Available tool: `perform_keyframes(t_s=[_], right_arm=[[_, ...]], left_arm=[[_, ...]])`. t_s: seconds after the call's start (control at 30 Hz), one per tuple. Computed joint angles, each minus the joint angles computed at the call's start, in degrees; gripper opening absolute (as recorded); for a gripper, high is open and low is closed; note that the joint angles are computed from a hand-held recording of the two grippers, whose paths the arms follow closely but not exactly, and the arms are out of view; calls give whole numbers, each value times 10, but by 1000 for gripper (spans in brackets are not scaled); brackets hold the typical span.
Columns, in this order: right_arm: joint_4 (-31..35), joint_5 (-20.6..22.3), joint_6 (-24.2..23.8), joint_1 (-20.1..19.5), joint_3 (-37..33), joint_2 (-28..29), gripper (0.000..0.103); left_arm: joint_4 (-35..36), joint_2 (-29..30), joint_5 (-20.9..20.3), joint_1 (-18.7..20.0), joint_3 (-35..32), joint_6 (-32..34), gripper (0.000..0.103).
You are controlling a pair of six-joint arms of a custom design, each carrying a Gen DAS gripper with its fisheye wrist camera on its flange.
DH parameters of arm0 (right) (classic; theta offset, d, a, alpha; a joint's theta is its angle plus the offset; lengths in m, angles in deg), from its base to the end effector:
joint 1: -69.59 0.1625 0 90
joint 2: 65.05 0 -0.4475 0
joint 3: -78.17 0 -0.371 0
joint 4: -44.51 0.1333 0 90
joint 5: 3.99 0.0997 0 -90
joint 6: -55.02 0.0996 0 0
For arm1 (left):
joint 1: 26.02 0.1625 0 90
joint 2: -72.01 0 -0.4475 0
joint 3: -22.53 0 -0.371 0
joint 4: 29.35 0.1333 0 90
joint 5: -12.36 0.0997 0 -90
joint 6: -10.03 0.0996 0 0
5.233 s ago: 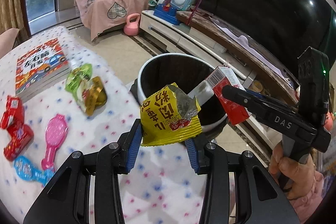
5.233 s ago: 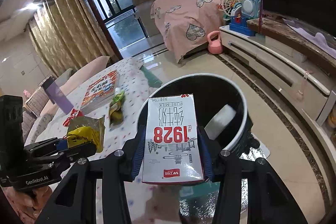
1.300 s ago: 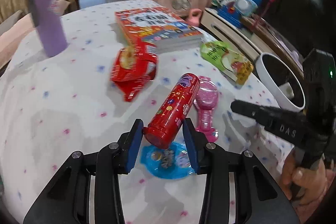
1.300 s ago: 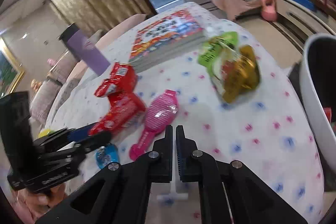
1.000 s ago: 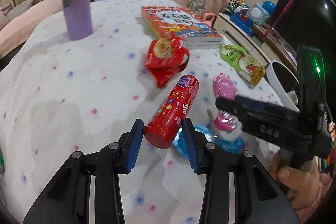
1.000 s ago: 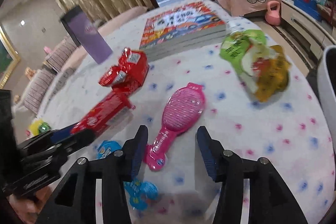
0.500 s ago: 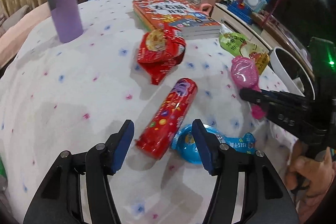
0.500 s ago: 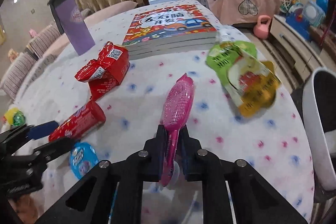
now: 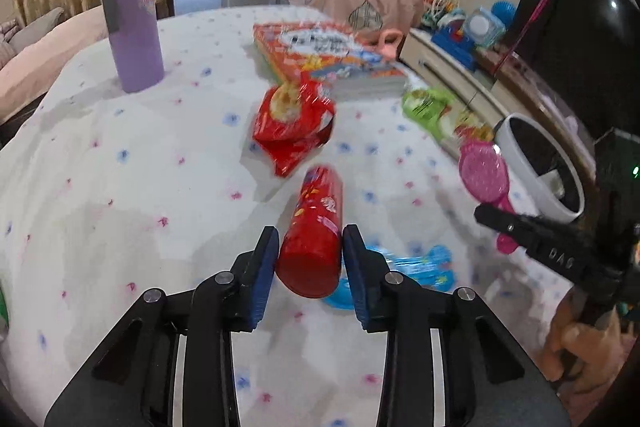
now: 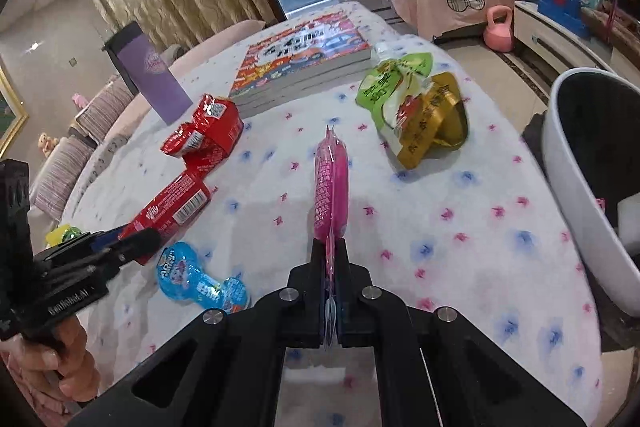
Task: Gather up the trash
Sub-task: 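Grasp the red candy tube with the left tool while the right tool grasps the pink brush candy, then carry candy tube and pink candy over the bin and open both tools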
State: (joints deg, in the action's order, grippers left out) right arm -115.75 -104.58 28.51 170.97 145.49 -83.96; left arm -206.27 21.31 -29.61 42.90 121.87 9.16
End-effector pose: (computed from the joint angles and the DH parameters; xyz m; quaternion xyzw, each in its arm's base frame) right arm 0.2703 -0.7602 -0.0237 0.3009 -0.9304 0.1751 0.1147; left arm -0.0396 -0.6793 0.2398 0.0200 0.8730 -0.3672 0.3204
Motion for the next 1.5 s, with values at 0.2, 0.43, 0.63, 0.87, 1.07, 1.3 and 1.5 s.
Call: perform_keyframes(t_s=[0.2,0.43,0.63,0.87,1.07,1.3,1.5], right_arm=[[-35,24,-1,-7,55,-43,3],[-77,38,5,-27,121,-97,3],[-115,44,15,-44,159,-134,3],[-144,46,24,-63,182,-164,3],[-153,46,27,-76,180,-176,3],[-144,39,27,-84,160,-177,3],[-116,30,28,-89,125,-165,3]], left_arm=[[-26,11,-29,-24,5,3,30],[-14,49,-64,-47,-16,2,30],[-3,81,-77,-69,-41,16,30],[11,113,-87,-87,-81,38,30],[18,141,-89,-97,-126,57,30],[27,170,-95,-101,-178,76,30],[51,199,-102,-99,-231,83,30]])
